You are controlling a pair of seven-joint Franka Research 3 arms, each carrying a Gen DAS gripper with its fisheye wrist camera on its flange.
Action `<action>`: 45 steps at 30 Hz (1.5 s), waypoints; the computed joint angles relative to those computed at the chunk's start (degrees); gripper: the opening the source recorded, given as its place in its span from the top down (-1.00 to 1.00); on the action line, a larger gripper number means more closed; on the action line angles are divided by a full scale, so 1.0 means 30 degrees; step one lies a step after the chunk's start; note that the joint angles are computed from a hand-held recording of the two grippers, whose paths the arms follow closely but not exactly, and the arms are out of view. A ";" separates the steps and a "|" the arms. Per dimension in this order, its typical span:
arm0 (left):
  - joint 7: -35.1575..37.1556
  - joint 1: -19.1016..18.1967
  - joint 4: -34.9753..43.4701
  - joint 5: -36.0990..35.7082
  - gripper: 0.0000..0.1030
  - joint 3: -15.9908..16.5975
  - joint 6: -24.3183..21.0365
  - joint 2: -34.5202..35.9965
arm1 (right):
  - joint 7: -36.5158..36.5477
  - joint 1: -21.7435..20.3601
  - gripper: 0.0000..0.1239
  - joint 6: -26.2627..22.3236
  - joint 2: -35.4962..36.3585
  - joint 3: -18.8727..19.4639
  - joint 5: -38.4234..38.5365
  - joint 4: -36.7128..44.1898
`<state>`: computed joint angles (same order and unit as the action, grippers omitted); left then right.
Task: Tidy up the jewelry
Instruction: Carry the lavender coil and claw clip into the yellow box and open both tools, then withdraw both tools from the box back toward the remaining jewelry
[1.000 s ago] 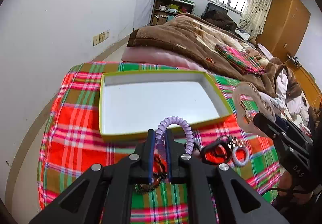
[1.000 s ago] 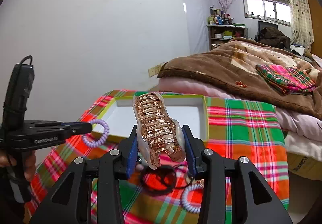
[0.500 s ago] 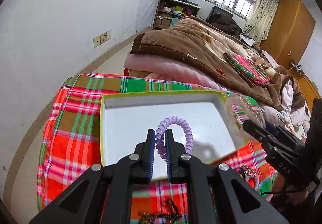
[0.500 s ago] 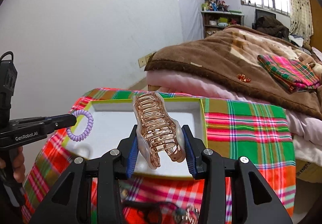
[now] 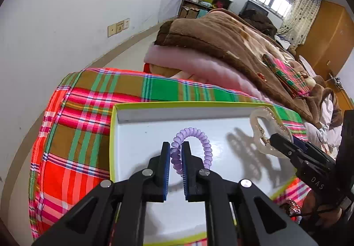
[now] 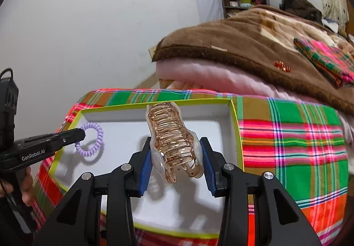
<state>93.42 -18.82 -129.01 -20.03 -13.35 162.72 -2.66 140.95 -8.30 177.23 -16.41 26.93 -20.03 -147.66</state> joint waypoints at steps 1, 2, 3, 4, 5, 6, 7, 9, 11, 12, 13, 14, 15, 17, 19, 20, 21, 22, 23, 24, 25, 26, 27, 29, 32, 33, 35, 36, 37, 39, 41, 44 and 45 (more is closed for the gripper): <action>-0.0062 0.0033 0.0048 0.0018 0.79 0.0020 -0.0021 0.0105 | 0.0028 -0.0067 0.33 -0.0013 0.0111 0.0024 -0.0034 0.0038; 0.0005 0.0067 0.0089 -0.0033 0.79 0.0030 -0.0005 0.0212 | 0.0113 -0.0158 0.33 -0.0078 0.0201 0.0071 -0.0100 0.0096; -0.0068 0.0121 0.0148 0.0048 0.79 0.0018 -0.0016 0.0331 | 0.0164 -0.0166 0.33 -0.0038 0.0293 0.0023 -0.0164 0.0143; -0.0072 0.0176 0.0197 0.0080 0.79 -0.0003 -0.0085 0.0424 | 0.0271 -0.0199 0.33 0.0093 0.0305 -0.0019 -0.0223 0.0097; -0.0083 0.0225 0.0203 0.0160 0.79 -0.0041 -0.0098 0.0482 | 0.0347 -0.0202 0.33 0.0099 0.0292 -0.0056 -0.0205 0.0095; -0.0101 0.0285 0.0206 0.0219 0.79 -0.0062 -0.0101 0.0539 | 0.0284 -0.0069 0.33 0.0112 0.0351 -0.0210 -0.0120 0.0127; -0.0135 0.0332 0.0192 0.0247 0.79 -0.0094 -0.0111 0.0563 | 0.0104 0.0190 0.33 0.0150 0.0450 -0.0495 0.0044 0.0153; -0.0177 0.0419 0.0266 0.0321 0.79 -0.0141 -0.0167 0.0693 | 0.0036 0.0308 0.33 0.0142 0.0554 -0.0706 0.0207 0.0189; -0.0204 0.0511 0.0299 0.0403 0.79 -0.0188 -0.0249 0.0763 | 0.0082 0.0426 0.33 0.0095 0.0567 -0.0883 0.0366 0.0161; -0.0289 0.0547 0.0268 0.0512 0.79 -0.0212 -0.0217 0.0774 | -0.0004 0.0667 0.33 0.0163 0.0554 -0.1141 0.0579 0.0084; -0.0430 0.0579 0.0218 0.0714 0.79 -0.0232 -0.0158 0.0751 | -0.0208 0.0915 0.33 0.0189 0.0592 -0.1404 0.0797 0.0058; -0.0425 0.0596 0.0178 0.0777 0.79 -0.0248 -0.0131 0.0715 | -0.0227 0.0853 0.33 0.0050 0.0573 -0.1347 0.0807 0.0082; -0.0374 0.0612 0.0181 0.0744 0.79 -0.0246 -0.0114 0.0722 | -0.0100 0.0670 0.33 -0.0090 0.0553 -0.1184 0.0702 0.0131; -0.0525 0.0627 0.0177 0.0832 0.79 -0.0261 -0.0208 0.0684 | -0.0120 0.0837 0.32 -0.0261 0.0578 -0.1363 0.0728 0.0169; -0.0824 0.0655 0.0173 0.1147 0.78 -0.0243 -0.0230 0.0662 | 0.0074 0.0799 0.32 -0.0364 0.0507 -0.1353 0.0581 0.0148; -0.1032 0.0660 0.0202 0.1469 0.78 -0.0250 -0.0232 0.0688 | 0.0138 0.0754 0.32 -0.0455 0.0509 -0.1309 0.0434 0.0183; -0.1198 0.0661 0.0132 0.1747 0.75 -0.0262 -0.0193 0.0649 | 0.0214 0.0723 0.32 -0.0498 0.0520 -0.1284 0.0276 0.0210; -0.1519 0.0686 0.0216 0.2141 0.68 -0.0247 -0.0212 0.0755 | 0.0346 0.0646 0.32 -0.0578 0.0514 -0.1214 0.0076 0.0249; -0.1559 0.0706 0.0245 0.2110 0.67 -0.0241 -0.0316 0.0778 | 0.0560 0.0467 0.31 -0.0732 0.0493 -0.1020 -0.0269 0.0318; -0.1471 0.0716 0.0258 0.1984 0.66 -0.0247 -0.0296 0.0789 | 0.0825 0.0257 0.30 -0.0864 0.0470 -0.0812 -0.0710 0.0384; -0.1504 0.0729 0.0268 0.1978 0.63 -0.0252 -0.0328 0.0781 | 0.0972 0.0242 0.27 -0.0913 0.0495 -0.0793 -0.1026 0.0438; -0.1546 0.0735 0.0273 0.1971 0.60 -0.0258 -0.0341 0.0769 | 0.1087 0.0319 0.25 -0.0912 0.0503 -0.0882 -0.1231 0.0449; -0.1513 0.0735 0.0262 0.1956 0.50 -0.0265 -0.0305 0.0752 | 0.1300 0.0262 0.24 -0.0916 0.0472 -0.0859 -0.1524 0.0462; -0.1313 0.0729 0.0266 0.1840 0.45 -0.0268 -0.0289 0.0754 | 0.1888 -0.0093 0.23 -0.0921 0.0314 -0.0594 -0.2279 0.0474; -0.1480 0.0761 0.0273 0.2052 0.40 -0.0251 -0.0277 0.0765 | 0.2724 -0.0655 0.09 -0.1230 0.0137 -0.0081 -0.3553 0.0635; -0.1506 0.0768 0.0270 0.2098 0.35 -0.0250 -0.0269 0.0759 | 0.2914 -0.0663 0.09 -0.1409 0.0124 -0.0066 -0.3890 0.0703; -0.1336 0.0747 0.0199 0.1900 0.28 -0.0261 -0.0231 0.0680 | 0.3221 -0.0428 0.08 -0.1510 0.0117 -0.0324 -0.4343 0.0750; -0.1176 0.0736 0.0177 0.1741 0.22 -0.0250 -0.0229 0.0646 | 0.3406 -0.0344 0.08 -0.1561 0.0070 -0.0429 -0.4554 0.0742; -0.1303 0.0723 0.0107 0.1821 0.18 -0.0251 -0.0174 0.0602 | 0.3790 -0.0458 0.08 -0.1625 -0.0028 -0.0345 -0.4941 0.0745; -0.1446 0.0705 -0.0049 0.1954 0.13 -0.0219 -0.0093 0.0449 | 0.4316 -0.0485 0.08 -0.1703 -0.0180 -0.0348 -0.5530 0.0734; -0.1576 0.0653 -0.0308 0.2042 0.08 -0.0185 0.0129 0.0211 | 0.4578 -0.0338 0.08 -0.1767 -0.0366 -0.0448 -0.5919 0.0689; -0.2126 0.0550 -0.0818 0.2651 0.00 -0.0119 0.0487 -0.0300 | 0.5065 -0.0355 0.08 -0.1984 -0.0830 -0.0299 -0.6598 0.0610; -0.2297 0.0492 -0.1012 0.2899 -0.02 -0.0091 0.0643 -0.0490 | 0.5152 -0.0279 0.08 -0.2064 -0.0968 -0.0311 -0.6686 0.0581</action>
